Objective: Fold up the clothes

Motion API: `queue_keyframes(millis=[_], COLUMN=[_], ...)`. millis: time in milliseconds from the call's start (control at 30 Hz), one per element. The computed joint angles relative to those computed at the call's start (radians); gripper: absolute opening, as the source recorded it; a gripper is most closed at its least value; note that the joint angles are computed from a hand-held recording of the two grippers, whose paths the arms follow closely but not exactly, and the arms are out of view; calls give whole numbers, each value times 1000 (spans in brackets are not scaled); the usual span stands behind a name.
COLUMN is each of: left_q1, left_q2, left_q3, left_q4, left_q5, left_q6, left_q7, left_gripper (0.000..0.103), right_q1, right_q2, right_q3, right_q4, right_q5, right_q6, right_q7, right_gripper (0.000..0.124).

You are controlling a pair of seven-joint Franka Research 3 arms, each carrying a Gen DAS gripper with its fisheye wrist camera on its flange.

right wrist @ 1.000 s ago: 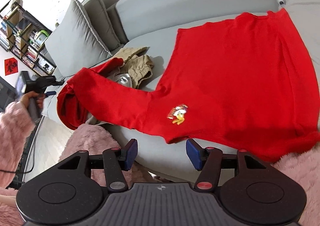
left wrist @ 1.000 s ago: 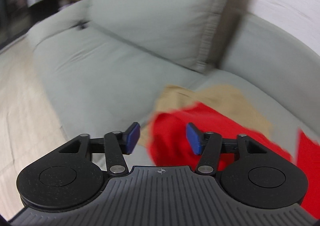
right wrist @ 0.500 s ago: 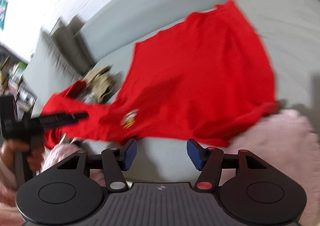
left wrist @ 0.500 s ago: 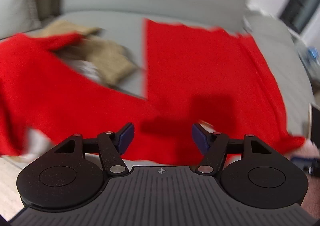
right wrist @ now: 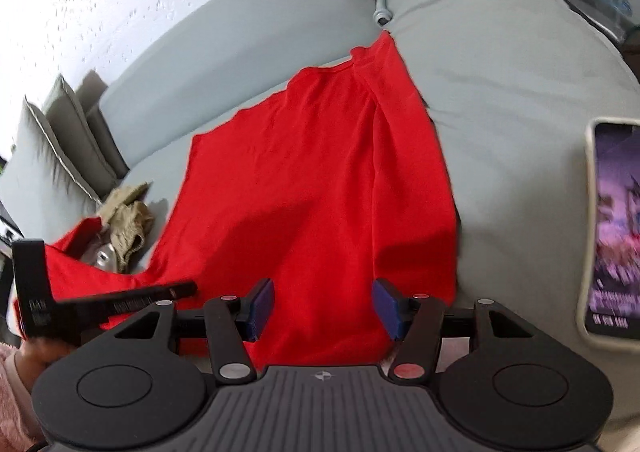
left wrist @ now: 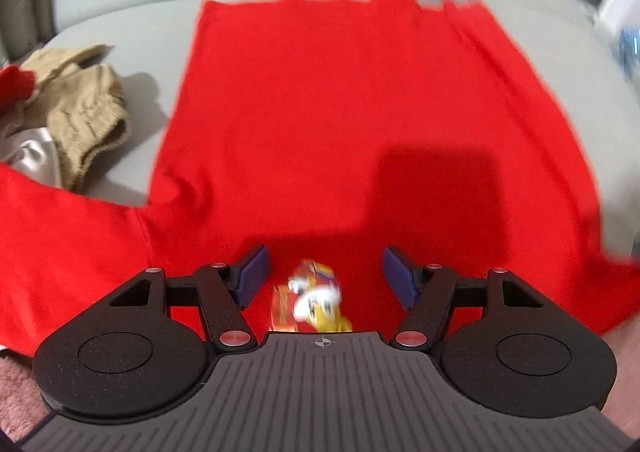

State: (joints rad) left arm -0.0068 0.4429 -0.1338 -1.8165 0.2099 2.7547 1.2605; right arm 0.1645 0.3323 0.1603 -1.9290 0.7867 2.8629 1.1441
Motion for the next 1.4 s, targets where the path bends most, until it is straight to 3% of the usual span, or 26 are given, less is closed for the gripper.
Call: queue_keyframes(millis=[67,167,267,367,467,567,667,733,900,1033,1100,1133,1233,1267,1333,1367,1400], left_q1=[-43,-21,21,57,82,83,90,89,78,64,46,29,79,95,125,124,129], left_q2=[-29,-57,-93,-156,-226,-265,-300,-303,-276,-240,-219,-202,-180,-181,-219,-227,-252], left_q3=[43,19,-12,-26,-30,-30,-48,-52,-48,-45,-25,-4,-53,-70,-98,-93,-86], left_q4=[-71,-100,-120,-169,-237,-277,-325,-348,-363,-356,-343,-328,-290,-276,-237,-231,-216], left_q5=[78,59,-23,-114,-157,-193,-311,-405,-495,-438,-348,-283,-278,-298,-400,-427,-469], left_q6=[77,70,37,9,-7,-40,-69,-44,52,162,204,216,160,126,-21,-50,-128], left_q7=[-47,-45,-44,-56,10,91,206,259,285,267,235,210,235,244,230,231,216], left_gripper=[69,68,66,66,65,64,64,64,64,63,62,47,4,3,1,1,1], right_q1=[25,84,122,101,70,33,31,62,98,121,121,122,133,135,144,146,146], right_q2=[35,114,145,108,45,-12,-36,-53,-93,-121,-134,-140,-137,-136,-139,-141,-143], right_q3=[-15,-45,-79,-72,-55,-21,-12,-28,-46,-57,-57,-58,-64,-67,-77,-79,-80], right_q4=[45,157,197,144,70,17,-7,-36,-89,-128,-144,-150,-147,-146,-146,-148,-149], right_q5=[-76,-252,-335,-315,-293,-238,-193,-216,-242,-275,-276,-281,-319,-333,-375,-389,-400], right_q6=[-29,-139,-184,-155,-137,-177,-234,-231,-211,-169,-162,-164,-164,-163,-155,-152,-151], right_q7=[2,19,116,185,166,73,14,34,86,143,156,162,192,204,242,256,265], right_gripper=[51,42,39,40,40,41,41,45,48,49,49,49,49,49,49,50,52])
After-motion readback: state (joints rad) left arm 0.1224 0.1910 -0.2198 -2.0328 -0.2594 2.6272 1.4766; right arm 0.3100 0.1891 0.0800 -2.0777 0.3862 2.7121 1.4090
